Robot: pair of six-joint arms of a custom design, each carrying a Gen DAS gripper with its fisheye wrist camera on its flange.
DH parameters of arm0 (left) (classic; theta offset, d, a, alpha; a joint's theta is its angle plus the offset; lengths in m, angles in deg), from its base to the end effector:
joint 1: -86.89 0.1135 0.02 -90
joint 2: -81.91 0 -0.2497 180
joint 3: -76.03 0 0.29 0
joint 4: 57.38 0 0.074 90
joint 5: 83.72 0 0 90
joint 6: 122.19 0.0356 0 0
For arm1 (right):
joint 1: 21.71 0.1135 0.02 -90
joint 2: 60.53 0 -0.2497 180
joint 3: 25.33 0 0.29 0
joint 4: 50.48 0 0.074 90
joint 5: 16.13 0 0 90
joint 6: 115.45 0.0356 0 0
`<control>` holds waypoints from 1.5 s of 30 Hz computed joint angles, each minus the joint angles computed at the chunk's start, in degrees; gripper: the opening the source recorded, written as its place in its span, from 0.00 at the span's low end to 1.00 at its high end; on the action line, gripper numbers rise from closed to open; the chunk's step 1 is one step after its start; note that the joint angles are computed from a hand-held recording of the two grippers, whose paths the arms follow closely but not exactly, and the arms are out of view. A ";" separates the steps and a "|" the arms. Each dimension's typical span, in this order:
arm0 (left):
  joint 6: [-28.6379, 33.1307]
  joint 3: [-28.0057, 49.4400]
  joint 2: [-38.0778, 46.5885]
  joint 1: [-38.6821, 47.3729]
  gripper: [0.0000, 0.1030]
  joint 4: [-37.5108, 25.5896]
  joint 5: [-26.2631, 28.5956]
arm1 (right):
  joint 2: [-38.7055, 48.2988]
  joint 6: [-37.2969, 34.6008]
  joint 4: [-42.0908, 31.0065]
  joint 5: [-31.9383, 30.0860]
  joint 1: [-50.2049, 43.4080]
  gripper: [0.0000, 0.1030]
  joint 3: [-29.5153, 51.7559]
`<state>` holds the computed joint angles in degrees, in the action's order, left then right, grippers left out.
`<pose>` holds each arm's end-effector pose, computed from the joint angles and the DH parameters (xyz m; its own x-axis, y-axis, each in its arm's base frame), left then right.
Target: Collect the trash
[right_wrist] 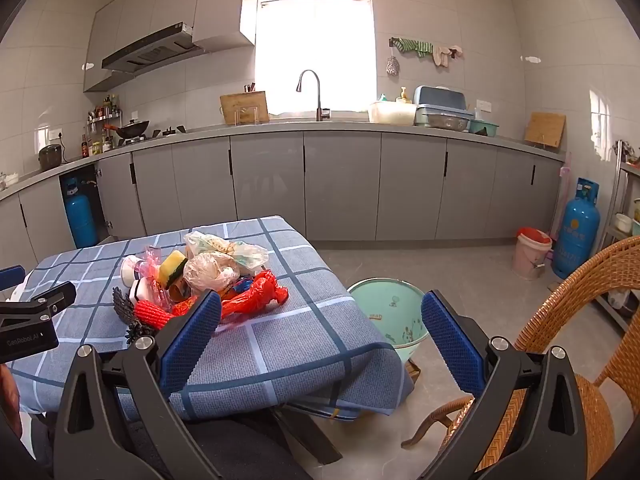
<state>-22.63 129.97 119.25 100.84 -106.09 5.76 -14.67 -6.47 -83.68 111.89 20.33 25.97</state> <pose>0.1865 0.0467 0.2895 -0.5500 0.0345 -0.8345 -0.1594 0.9764 0.1454 0.1819 0.1345 0.2727 -0.3670 0.0141 -0.9301 -0.0036 0.9999 0.0165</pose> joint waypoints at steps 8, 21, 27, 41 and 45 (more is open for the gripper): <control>-0.41 -0.49 -0.51 -1.73 0.96 0.47 -1.17 | 0.17 0.12 -0.36 -0.32 -0.10 0.95 0.17; 0.19 0.22 -0.63 0.27 0.96 0.17 1.05 | 0.26 -0.09 0.13 -0.05 -0.10 0.95 0.04; 0.24 0.43 -0.41 0.28 0.96 0.41 1.04 | 0.39 -0.03 0.10 0.03 -0.03 0.95 0.15; 0.24 -0.19 -1.34 0.70 0.96 0.66 1.83 | 0.89 0.04 -0.03 0.55 0.56 0.95 0.54; 0.23 -0.18 -1.32 0.71 0.96 0.64 1.86 | 0.88 0.08 -0.05 0.44 0.50 0.95 0.44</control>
<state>-22.40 129.79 117.93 101.55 -105.45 7.63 -13.79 -6.39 -83.72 112.33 20.82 26.41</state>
